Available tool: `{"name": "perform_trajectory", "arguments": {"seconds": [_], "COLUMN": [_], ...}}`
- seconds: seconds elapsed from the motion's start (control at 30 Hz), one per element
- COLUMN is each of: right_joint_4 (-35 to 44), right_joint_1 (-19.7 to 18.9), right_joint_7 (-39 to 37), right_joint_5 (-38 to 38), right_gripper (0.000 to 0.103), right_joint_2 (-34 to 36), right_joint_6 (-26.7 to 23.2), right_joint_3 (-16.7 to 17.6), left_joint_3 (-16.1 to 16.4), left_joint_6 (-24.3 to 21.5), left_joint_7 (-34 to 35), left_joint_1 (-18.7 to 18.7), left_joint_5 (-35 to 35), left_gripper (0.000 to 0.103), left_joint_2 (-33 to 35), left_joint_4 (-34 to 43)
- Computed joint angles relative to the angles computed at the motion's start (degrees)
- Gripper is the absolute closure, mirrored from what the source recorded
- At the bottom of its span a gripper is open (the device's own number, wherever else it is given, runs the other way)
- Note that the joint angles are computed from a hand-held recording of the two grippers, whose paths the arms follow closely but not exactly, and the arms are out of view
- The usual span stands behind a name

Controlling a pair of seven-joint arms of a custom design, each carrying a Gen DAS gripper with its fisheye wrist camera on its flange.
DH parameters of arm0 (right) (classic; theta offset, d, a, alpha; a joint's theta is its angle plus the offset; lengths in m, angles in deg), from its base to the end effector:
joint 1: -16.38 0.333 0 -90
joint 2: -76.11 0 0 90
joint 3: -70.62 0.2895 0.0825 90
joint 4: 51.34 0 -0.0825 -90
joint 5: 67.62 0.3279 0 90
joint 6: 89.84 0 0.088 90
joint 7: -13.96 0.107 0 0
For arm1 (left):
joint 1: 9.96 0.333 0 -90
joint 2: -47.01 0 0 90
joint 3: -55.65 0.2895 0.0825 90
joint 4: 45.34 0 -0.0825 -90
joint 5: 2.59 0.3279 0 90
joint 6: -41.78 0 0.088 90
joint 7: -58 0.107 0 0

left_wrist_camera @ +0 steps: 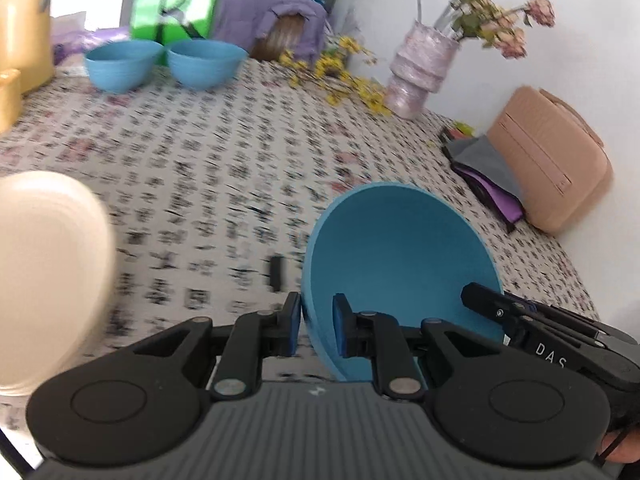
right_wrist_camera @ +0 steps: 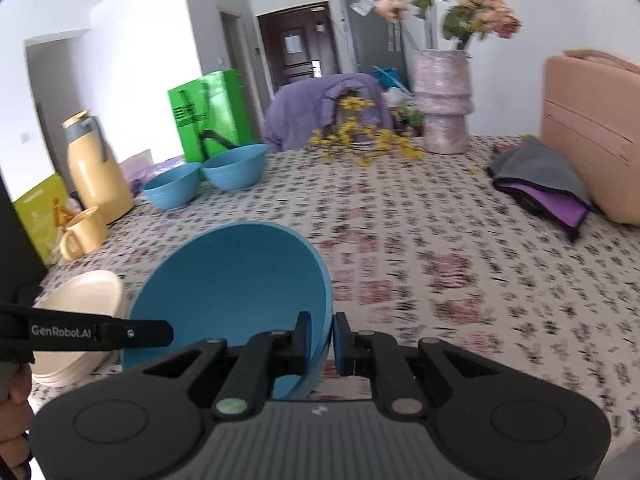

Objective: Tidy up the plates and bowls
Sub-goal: 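Carry the blue bowl across the table in the right tool while the left carries one, then lower and release the bowl with the right tool while the left releases its bowl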

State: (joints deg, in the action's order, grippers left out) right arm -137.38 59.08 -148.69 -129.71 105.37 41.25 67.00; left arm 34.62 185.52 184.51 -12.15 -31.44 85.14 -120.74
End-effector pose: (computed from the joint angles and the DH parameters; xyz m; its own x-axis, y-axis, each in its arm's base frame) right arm 0.5234 0.4091 0.4128 -0.4172 -0.8899 -0.1842 -0.4698 0.3847 -0.7945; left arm 0.6736 -0.2059 0.4257 -0.6106 -0.7311 0.3044 -0.6941 0.3090 -0.6501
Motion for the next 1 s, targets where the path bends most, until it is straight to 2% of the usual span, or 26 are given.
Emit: {"name": "perform_trajectory", "arguments": {"seconds": [0.13, 0.33, 0.6, 0.83, 0.93, 1.0], "right_joint_4": [-5.77, -11.35, -12.21, -11.36, -11.83, -11.78], "right_joint_1": [-0.55, -3.44, -6.51, -7.50, -7.68, -7.46], "right_joint_7": [2.15, 4.62, 4.22, 3.19, 4.24, 4.91], "right_joint_5": [-0.03, -0.38, 0.38, 1.81, 1.24, 1.00], "right_gripper": [0.092, 0.092, 0.091, 0.089, 0.089, 0.087], "right_joint_2": [-4.08, -7.67, -7.09, -5.86, -5.95, -5.86], "right_joint_6": [-1.99, -2.06, 2.21, 4.45, 5.93, 5.86], "right_joint_3": [0.43, 2.51, 3.24, 2.16, 1.48, 1.31], "left_joint_3": [-0.61, -0.20, 1.79, 1.41, 1.41, 1.15], "left_joint_6": [-2.17, -4.24, -8.90, -12.07, -12.82, -11.96], "left_joint_7": [-0.26, -1.46, -6.28, -7.35, -7.34, -6.66], "left_joint_1": [-1.60, -3.96, -6.58, -7.62, -8.01, -7.79], "left_joint_5": [0.79, 2.51, 6.87, 8.48, 9.01, 8.79], "left_gripper": [0.087, 0.087, 0.086, 0.081, 0.074, 0.063], "left_joint_2": [1.24, 2.73, 8.03, 12.39, 13.69, 13.27], "left_joint_4": [1.51, 3.92, 12.66, 20.35, 22.49, 21.54]}}
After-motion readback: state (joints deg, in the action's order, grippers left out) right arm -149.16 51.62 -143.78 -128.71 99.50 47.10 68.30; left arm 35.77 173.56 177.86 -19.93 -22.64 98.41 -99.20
